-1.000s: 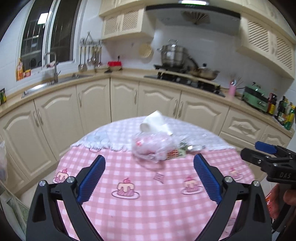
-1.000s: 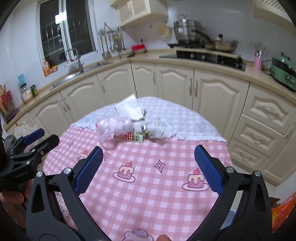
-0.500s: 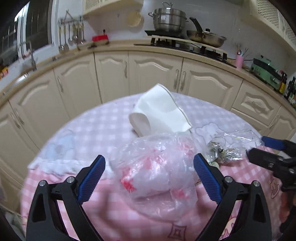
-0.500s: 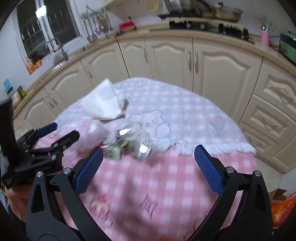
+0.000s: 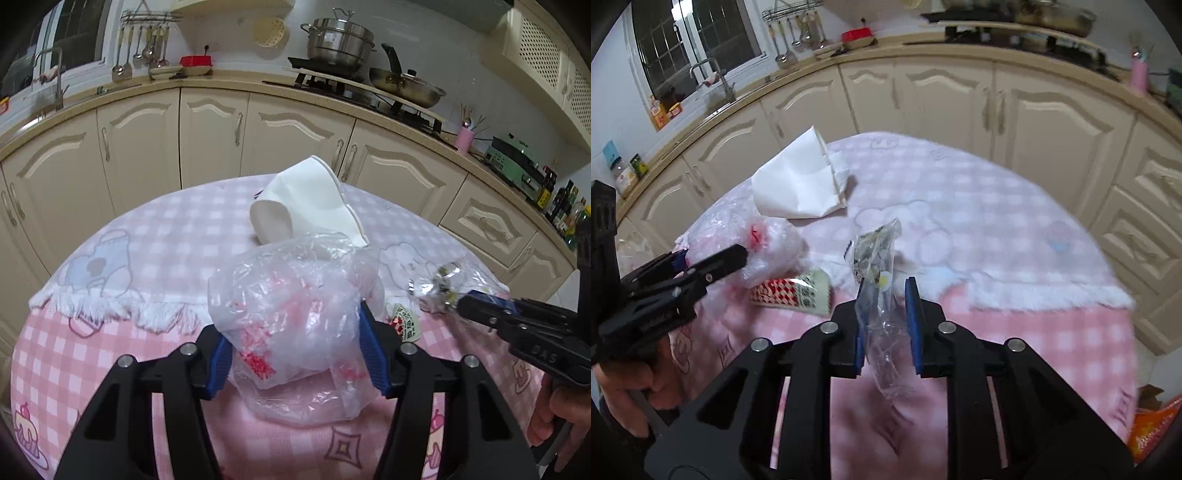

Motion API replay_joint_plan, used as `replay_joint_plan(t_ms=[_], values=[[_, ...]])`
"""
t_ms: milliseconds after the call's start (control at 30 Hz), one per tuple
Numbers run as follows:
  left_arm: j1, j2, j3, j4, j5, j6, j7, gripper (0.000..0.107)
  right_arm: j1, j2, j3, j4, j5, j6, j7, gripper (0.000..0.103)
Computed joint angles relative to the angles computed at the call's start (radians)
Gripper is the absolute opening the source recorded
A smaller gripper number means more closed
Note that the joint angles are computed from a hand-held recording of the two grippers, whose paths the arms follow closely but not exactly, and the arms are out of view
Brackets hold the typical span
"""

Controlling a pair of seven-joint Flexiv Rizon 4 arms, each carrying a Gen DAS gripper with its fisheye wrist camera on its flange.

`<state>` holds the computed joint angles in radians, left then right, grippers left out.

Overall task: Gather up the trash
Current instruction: 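Grasp the clear plastic bag with the left tool while the right tool grasps the clear wrapper, then carry the plastic bag in the left tool while the right tool carries the wrapper into the bin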

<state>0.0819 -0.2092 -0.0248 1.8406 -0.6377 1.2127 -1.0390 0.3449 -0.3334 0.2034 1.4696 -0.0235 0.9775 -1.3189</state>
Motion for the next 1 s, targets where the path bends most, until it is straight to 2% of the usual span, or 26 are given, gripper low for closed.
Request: replay_joint_plan(t_ms=[100,267,500,600,767,867,1000], values=[[-0.003,0.038,0.01,0.043,-0.009,0.034,-0.01,0.058,-0.009,0.034,0.001,0.03,0.003,0.009,-0.003,0.019],[-0.032,0.147,0.025,0.166,-0.09,0.134,0.019,0.058,-0.04,0.116,0.028,0.096,0.086,0.048,-0.051,0.019],[-0.132,0.305,0.073,0.293,-0.176,0.248,0.033,0.058,-0.063,0.244,0.045,0.161,0.258,0.082,-0.169,0.019],[-0.182,0.357,0.091,0.32,-0.168,0.285,0.013,0.058,-0.062,0.307,0.036,0.188,0.329,0.094,-0.218,0.019],[-0.253,0.416,0.095,0.34,-0.088,0.321,-0.051,0.058,-0.059,0.425,-0.007,0.255,0.421,0.113,-0.283,0.019],[-0.318,0.427,0.098,0.335,-0.069,0.324,-0.061,0.058,-0.063,0.494,-0.039,0.317,0.437,0.141,-0.277,0.019],[-0.408,0.405,0.073,0.313,-0.061,0.299,-0.035,0.058,-0.102,0.586,-0.085,0.437,0.419,0.181,-0.204,0.019]])
